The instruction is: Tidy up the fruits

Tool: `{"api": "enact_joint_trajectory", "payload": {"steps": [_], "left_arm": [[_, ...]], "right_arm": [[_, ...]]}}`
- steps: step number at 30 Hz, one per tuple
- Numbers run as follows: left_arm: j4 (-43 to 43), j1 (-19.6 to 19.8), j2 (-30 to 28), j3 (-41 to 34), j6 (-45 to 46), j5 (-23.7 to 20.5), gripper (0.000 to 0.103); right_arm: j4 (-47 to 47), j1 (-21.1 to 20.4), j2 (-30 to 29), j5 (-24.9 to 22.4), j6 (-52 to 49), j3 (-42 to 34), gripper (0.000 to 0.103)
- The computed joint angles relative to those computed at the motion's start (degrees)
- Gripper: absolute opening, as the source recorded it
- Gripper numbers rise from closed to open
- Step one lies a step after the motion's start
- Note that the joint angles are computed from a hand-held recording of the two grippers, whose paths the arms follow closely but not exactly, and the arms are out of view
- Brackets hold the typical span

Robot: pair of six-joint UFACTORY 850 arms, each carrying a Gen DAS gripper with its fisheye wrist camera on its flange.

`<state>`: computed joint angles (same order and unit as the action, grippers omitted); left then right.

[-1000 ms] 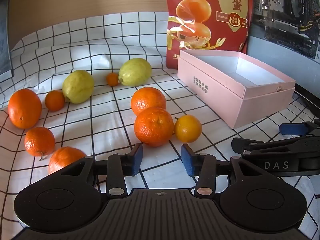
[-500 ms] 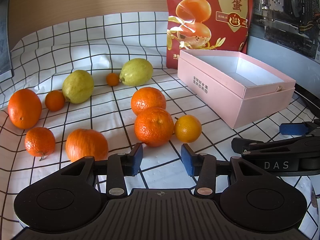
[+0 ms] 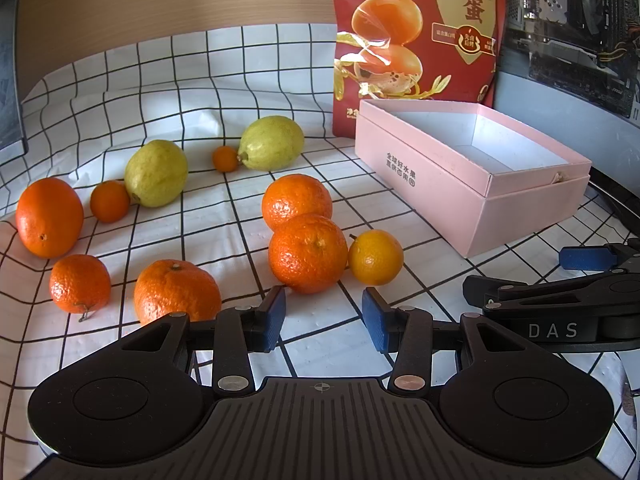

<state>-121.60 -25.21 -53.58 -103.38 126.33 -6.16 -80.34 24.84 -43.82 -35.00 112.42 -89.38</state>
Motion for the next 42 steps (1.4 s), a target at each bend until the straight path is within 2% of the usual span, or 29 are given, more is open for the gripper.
{"api": "enact_joint_trajectory", "payload": {"steps": [42], "left_arm": [[-0.46,-0.08,0.03,0.03,0.41,0.05,0.049]], "right_arm": [[-0.28,0.03,-0.04,0.01,0.41,0.06,0.103]]}}
